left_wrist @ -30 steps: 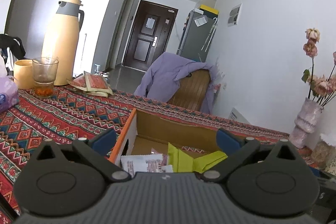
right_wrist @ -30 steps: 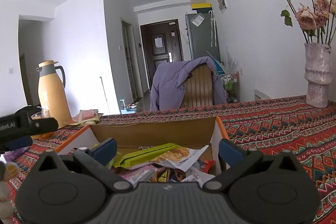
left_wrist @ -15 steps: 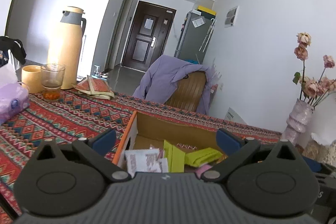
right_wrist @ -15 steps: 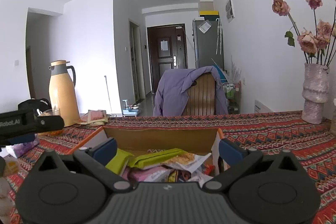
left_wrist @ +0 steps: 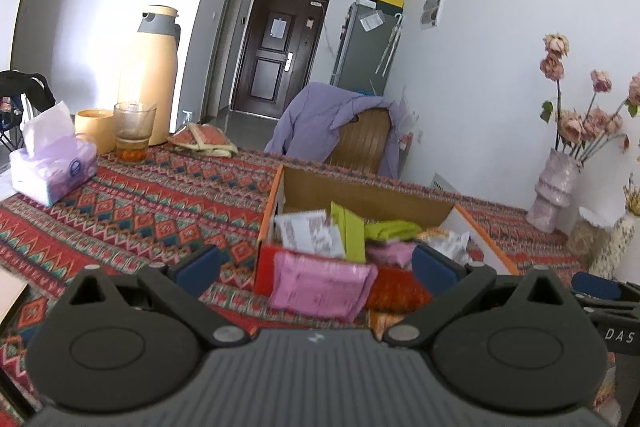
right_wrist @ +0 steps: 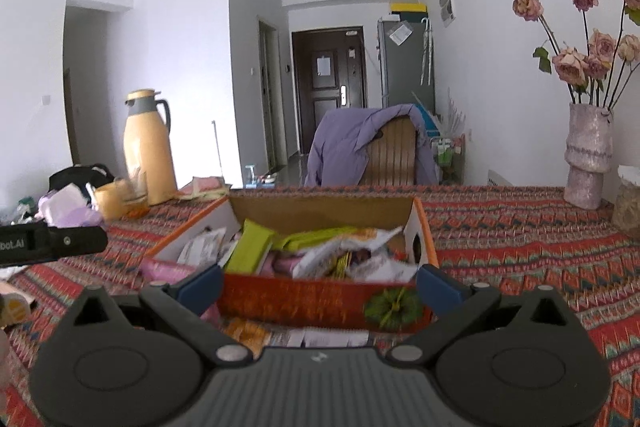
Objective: Organize snacks
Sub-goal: 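Move both grippers back over the snack pile, then grasp a pumpkin-seed oat crisp packet with the right gripper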
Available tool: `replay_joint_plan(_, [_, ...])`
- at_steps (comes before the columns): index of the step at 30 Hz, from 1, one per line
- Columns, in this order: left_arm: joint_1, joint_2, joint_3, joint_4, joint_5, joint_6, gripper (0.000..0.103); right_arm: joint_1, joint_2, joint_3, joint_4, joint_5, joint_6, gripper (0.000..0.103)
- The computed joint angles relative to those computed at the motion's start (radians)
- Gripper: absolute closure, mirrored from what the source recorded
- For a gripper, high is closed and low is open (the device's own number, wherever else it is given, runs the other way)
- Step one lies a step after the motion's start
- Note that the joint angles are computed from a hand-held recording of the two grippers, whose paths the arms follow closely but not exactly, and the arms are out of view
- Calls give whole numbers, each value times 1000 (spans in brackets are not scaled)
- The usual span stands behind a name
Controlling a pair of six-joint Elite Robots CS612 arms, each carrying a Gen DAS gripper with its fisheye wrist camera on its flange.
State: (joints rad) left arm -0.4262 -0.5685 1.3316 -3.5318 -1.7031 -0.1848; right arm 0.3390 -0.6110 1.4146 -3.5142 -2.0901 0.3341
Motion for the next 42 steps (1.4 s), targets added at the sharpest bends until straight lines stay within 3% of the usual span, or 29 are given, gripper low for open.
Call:
replay_joint_plan(15, [2,-34,146,37,-42,132,0,32,-29,120,129,62,128,0])
replay_joint_plan(27, [-5,-38,153,68,-39,161,0,29,-12,71,246,101,159,0])
replay_joint_plan(35, [-3,-33,144,93,-54,170,0,39,8,34,287,77,115,8])
replay_joint_plan(37, [-2,-32,142,98,-55,168,0,40,8,35,279,74,111,14])
replay_joint_plan(40, [0,-31,140,103,-59,164,0,41,8,40,259,75,98,34])
replay_joint_plan(42, [0,-31,140,105,-60,163,0,41,7,43,246,82,92,40])
